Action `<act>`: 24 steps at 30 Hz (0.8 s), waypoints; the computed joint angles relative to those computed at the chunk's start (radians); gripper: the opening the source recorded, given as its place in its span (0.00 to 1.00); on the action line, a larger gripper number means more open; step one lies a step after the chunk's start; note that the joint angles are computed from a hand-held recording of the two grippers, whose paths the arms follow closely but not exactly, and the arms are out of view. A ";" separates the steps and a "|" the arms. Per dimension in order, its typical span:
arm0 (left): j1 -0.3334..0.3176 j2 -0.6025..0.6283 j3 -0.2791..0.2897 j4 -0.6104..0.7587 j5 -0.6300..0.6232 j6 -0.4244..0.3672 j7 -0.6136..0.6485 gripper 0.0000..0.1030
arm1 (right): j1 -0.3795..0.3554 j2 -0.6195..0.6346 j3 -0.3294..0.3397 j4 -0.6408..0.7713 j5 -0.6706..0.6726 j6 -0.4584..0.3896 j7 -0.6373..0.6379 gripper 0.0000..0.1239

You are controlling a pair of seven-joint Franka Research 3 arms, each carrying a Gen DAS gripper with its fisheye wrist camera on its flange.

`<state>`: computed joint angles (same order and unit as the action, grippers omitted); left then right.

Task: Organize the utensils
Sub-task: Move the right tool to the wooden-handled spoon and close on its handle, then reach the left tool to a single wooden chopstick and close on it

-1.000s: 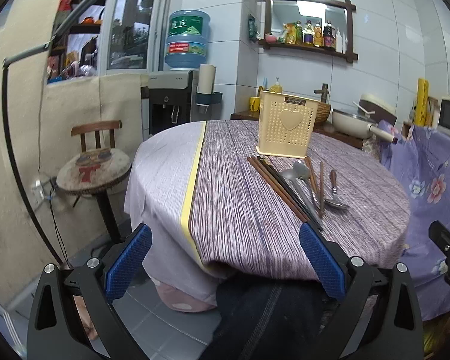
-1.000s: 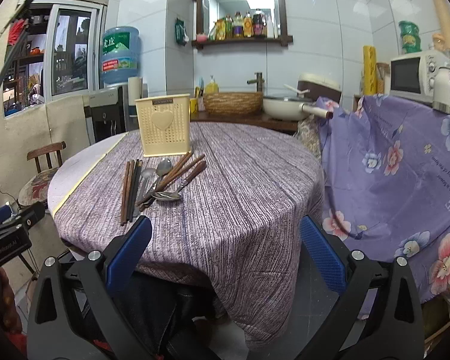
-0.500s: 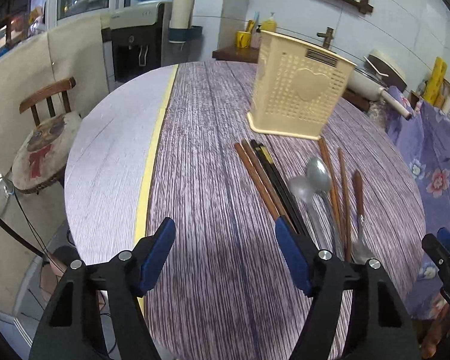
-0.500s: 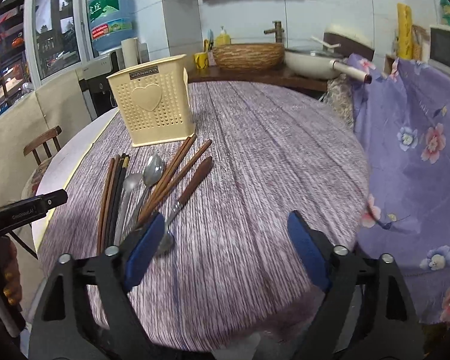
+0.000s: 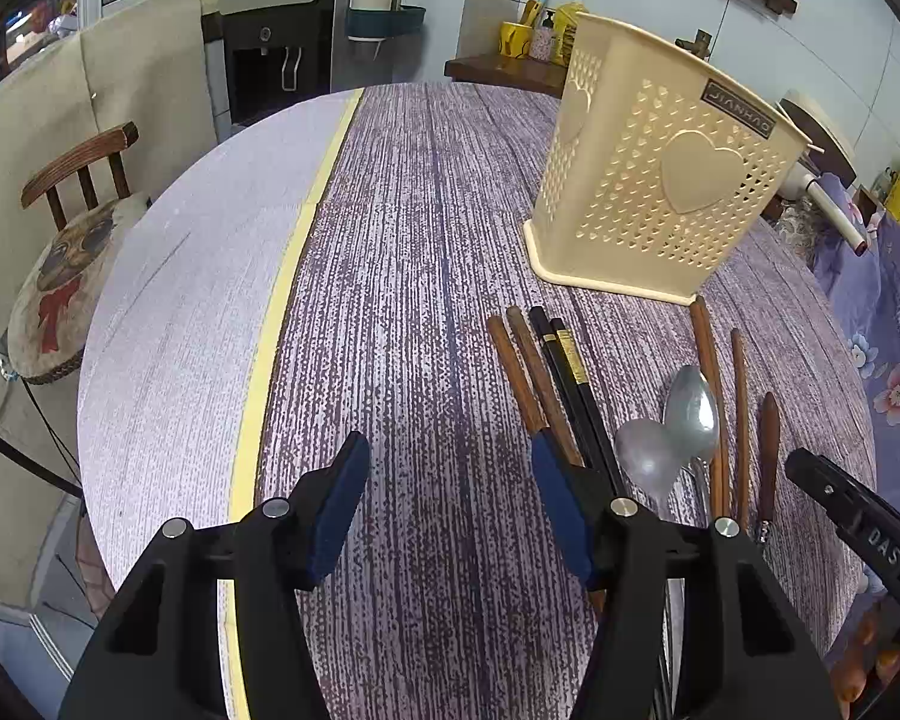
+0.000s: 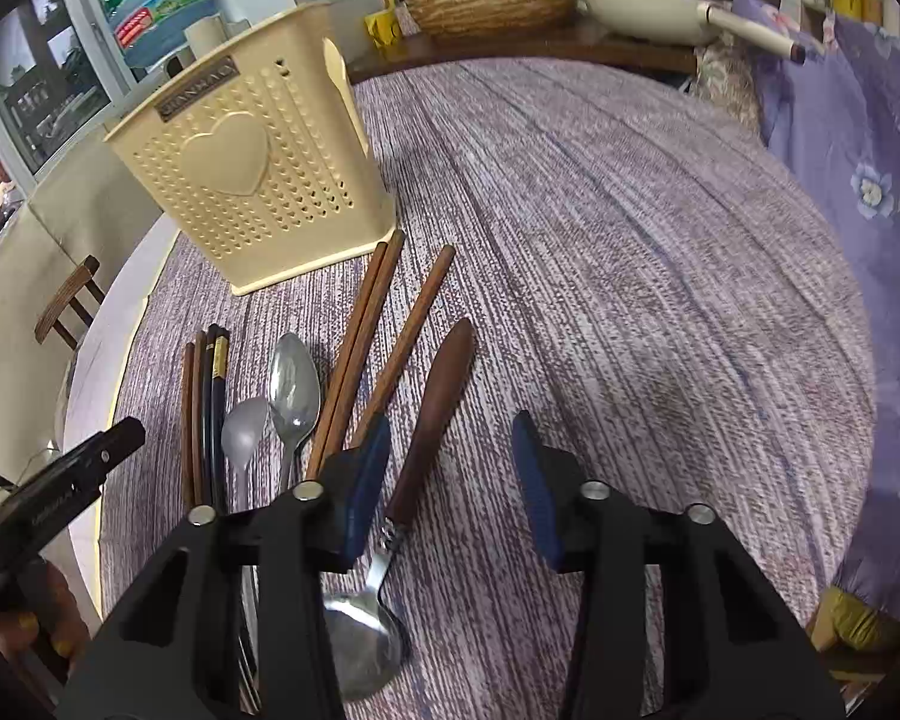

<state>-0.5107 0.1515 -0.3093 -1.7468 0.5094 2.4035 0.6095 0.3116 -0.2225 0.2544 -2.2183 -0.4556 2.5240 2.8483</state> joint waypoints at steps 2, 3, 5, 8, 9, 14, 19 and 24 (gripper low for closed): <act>-0.001 0.010 0.001 0.013 0.002 -0.009 0.008 0.54 | 0.006 0.023 -0.013 0.018 0.036 0.001 -0.027 0.29; -0.002 0.017 0.002 0.025 0.004 -0.018 0.013 0.54 | 0.009 0.034 -0.018 0.029 0.048 -0.004 -0.036 0.29; -0.002 0.024 0.003 0.033 -0.001 -0.022 0.020 0.54 | 0.013 0.060 -0.023 0.060 0.059 -0.026 -0.043 0.28; -0.004 0.036 0.006 0.051 -0.005 -0.034 0.034 0.54 | 0.026 0.093 -0.032 0.097 0.058 -0.059 -0.046 0.23; -0.005 0.039 0.006 0.053 -0.004 -0.037 0.038 0.54 | 0.031 0.108 -0.034 0.117 0.057 -0.086 -0.046 0.22; -0.005 0.046 0.010 0.059 -0.014 -0.041 0.049 0.54 | 0.055 0.128 -0.053 0.148 0.019 -0.134 -0.030 0.16; -0.003 0.064 0.009 0.085 -0.044 -0.047 0.068 0.54 | 0.068 0.135 -0.072 0.156 0.023 -0.135 -0.065 0.15; -0.013 0.098 0.014 0.128 -0.049 -0.068 0.070 0.50 | 0.062 0.109 -0.076 0.121 0.027 -0.107 -0.089 0.14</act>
<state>-0.5240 0.2495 -0.2956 -1.6184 0.4608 2.3355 0.6796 0.3731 -0.1133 0.1786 -2.0977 -0.4291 2.4168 2.7593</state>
